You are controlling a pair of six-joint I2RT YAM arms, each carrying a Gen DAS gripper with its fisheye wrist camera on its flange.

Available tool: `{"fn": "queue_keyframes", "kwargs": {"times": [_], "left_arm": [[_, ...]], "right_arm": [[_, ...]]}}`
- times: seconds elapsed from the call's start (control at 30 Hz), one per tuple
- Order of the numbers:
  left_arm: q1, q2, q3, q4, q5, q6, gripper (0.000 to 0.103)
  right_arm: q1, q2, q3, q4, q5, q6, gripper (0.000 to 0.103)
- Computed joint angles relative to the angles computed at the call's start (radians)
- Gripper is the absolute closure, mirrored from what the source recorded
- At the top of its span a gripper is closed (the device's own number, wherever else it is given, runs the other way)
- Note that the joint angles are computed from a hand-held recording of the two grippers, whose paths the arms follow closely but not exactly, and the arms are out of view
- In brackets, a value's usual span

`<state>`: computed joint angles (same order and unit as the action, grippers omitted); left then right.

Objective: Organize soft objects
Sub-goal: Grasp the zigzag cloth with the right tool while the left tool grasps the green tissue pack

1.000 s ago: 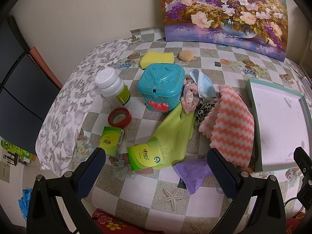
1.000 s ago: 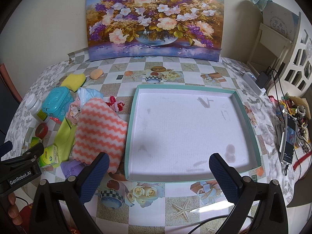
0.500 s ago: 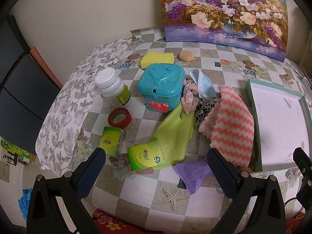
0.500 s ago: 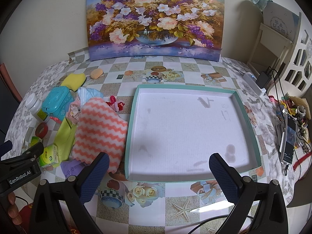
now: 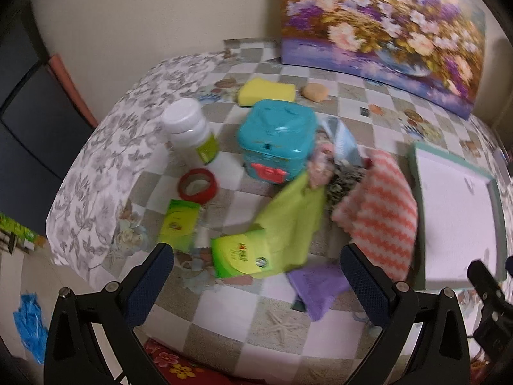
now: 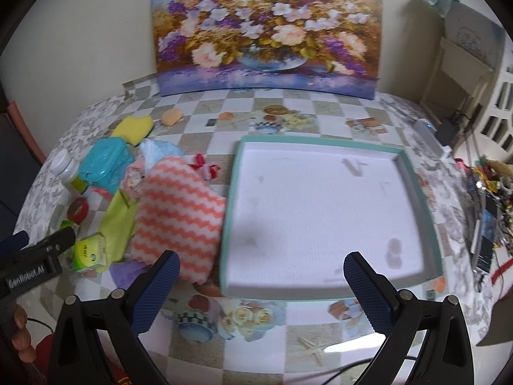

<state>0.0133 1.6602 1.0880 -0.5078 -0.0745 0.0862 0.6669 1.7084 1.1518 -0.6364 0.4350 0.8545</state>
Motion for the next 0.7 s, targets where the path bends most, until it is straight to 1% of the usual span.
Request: {"fn": "queue_keyframes", "kwargs": {"times": [0.1, 0.17, 0.27, 0.4, 0.5, 0.6, 0.7], "left_arm": [[0.046, 0.023, 0.023, 0.018, -0.004, 0.012, 0.000], [0.087, 0.049, 0.052, 0.011, 0.027, 0.012, 0.000], [0.147, 0.086, 0.085, 0.001, 0.085, 0.003, 0.000], [0.193, 0.136, 0.111, 0.003, 0.144, -0.012, 0.000], [0.199, 0.167, 0.109, 0.028, 0.189, -0.010, 0.000], [0.174, 0.227, 0.149, -0.017, 0.198, 0.013, 0.000], [0.141, 0.293, 0.197, -0.069, 0.157, 0.027, 0.000]], "right_arm": [[-0.004, 0.053, 0.029, 0.051, -0.065, -0.022, 0.000], [-0.014, 0.081, 0.041, 0.089, -0.123, -0.032, 0.000], [-0.018, 0.129, 0.071, 0.124, -0.173, -0.048, 0.000], [-0.023, 0.178, 0.120, 0.145, -0.192, -0.076, 0.000], [-0.035, 0.212, 0.153, 0.146, -0.199, -0.085, 0.000], [-0.040, 0.239, 0.175, 0.147, -0.215, -0.095, 0.000], [-0.042, 0.271, 0.204, 0.143, -0.223, -0.114, 0.003]]}}
